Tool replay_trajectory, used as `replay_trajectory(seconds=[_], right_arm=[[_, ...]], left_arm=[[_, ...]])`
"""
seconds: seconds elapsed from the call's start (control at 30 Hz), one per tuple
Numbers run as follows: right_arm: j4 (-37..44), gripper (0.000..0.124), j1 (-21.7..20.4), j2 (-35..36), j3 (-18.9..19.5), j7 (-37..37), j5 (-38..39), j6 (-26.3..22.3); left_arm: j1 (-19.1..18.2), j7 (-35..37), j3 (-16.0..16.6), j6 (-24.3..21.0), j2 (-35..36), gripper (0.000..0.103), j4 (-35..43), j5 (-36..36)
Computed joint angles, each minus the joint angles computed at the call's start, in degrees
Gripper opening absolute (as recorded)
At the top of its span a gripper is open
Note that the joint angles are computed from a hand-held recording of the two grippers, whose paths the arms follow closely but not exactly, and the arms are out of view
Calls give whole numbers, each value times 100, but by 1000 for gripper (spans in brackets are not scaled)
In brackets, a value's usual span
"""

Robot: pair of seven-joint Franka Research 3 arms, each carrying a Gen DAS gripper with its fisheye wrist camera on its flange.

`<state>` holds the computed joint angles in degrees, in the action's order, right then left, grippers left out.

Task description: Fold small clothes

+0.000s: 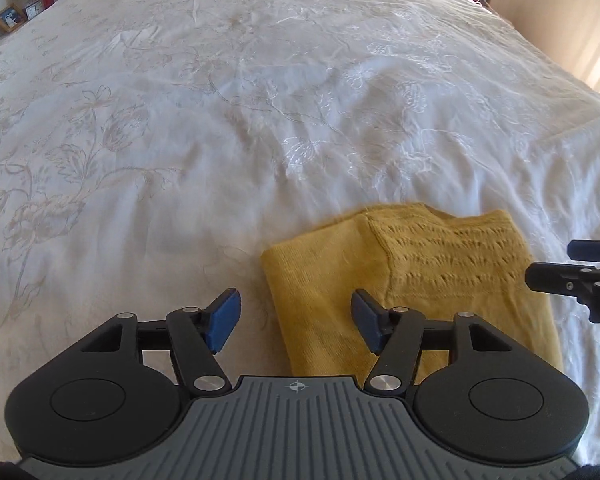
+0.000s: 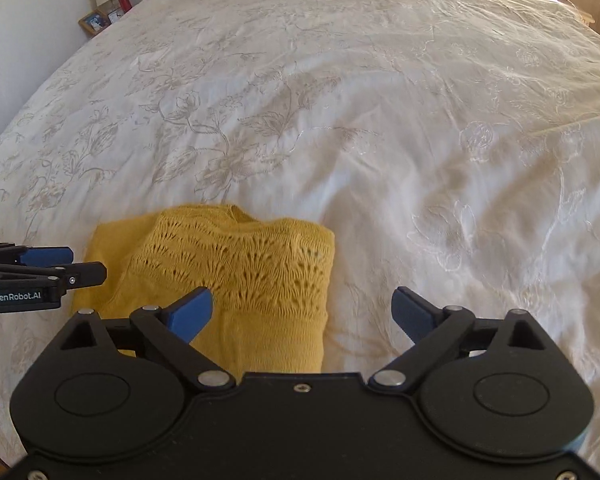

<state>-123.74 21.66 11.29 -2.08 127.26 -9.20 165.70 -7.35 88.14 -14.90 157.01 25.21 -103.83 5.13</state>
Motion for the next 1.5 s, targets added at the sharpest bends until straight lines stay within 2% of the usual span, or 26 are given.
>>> replay_trajectory(seconds=[0.07,0.13,0.17,0.2,0.3,0.37,0.47,0.53,0.57,0.7,0.77,0.8,0.9,1.03,1.17,1.27,1.33,1.43,1.5], right_arm=[[271,97,12,225,-21,77,43,-337],[505,97,-25,426,1,123,213,-770],[531,98,-79,478,37,118,367,-843],[517,101,-126,509,61,125,509,-825],[445,102,-177,481,87,136,752,-776],[392,102,-197,431,117,45,833,-728],[310,102,-249,390,161,-77,1013,-642],[312,102,-257,405,168,-132,1086,-619],[327,102,-257,417,168,-162,1107,-631],[443,102,-263,479,163,-293,1158,-713],[450,102,-270,471,149,-340,1176,-680],[434,102,-255,449,126,-326,1153,-659],[380,102,-158,336,5,-156,903,-658],[164,102,-236,103,116,-397,867,-359],[23,102,-269,35,221,-702,905,-496],[-122,102,-145,-26,52,-257,533,-692],[-349,102,-178,-197,35,54,524,-542],[-641,102,-185,-512,0,485,80,-230],[-859,102,-249,-745,51,667,-164,57]], left_arm=[[-32,2,39,-244,279,60,338,45],[32,104,-2,-421,474,73,556,-23],[81,150,-26,-485,546,76,632,-84],[131,174,-55,-539,607,81,708,-169],[306,252,-173,-724,632,82,803,-494],[380,274,-221,-483,442,81,589,-656],[589,553,-495,-167,182,81,321,-1090],[684,919,-702,-228,144,81,321,-1344],[624,1010,-687,-346,172,81,389,-1337],[38,574,-185,-828,597,82,908,-813],[-6,422,-129,-988,807,86,1117,-765],[-1,317,-117,-1006,881,93,1185,-793],[27,206,-134,-1184,919,95,1319,-785],[59,75,-113,-793,545,94,876,-759],[68,-63,-23,-658,278,94,493,-583],[-44,-280,196,-738,129,95,257,-210],[13,-461,211,-691,20,94,93,-227],[16,-735,251,-478,-287,93,-217,-126],[94,-666,144,-270,-539,93,-471,-198]])
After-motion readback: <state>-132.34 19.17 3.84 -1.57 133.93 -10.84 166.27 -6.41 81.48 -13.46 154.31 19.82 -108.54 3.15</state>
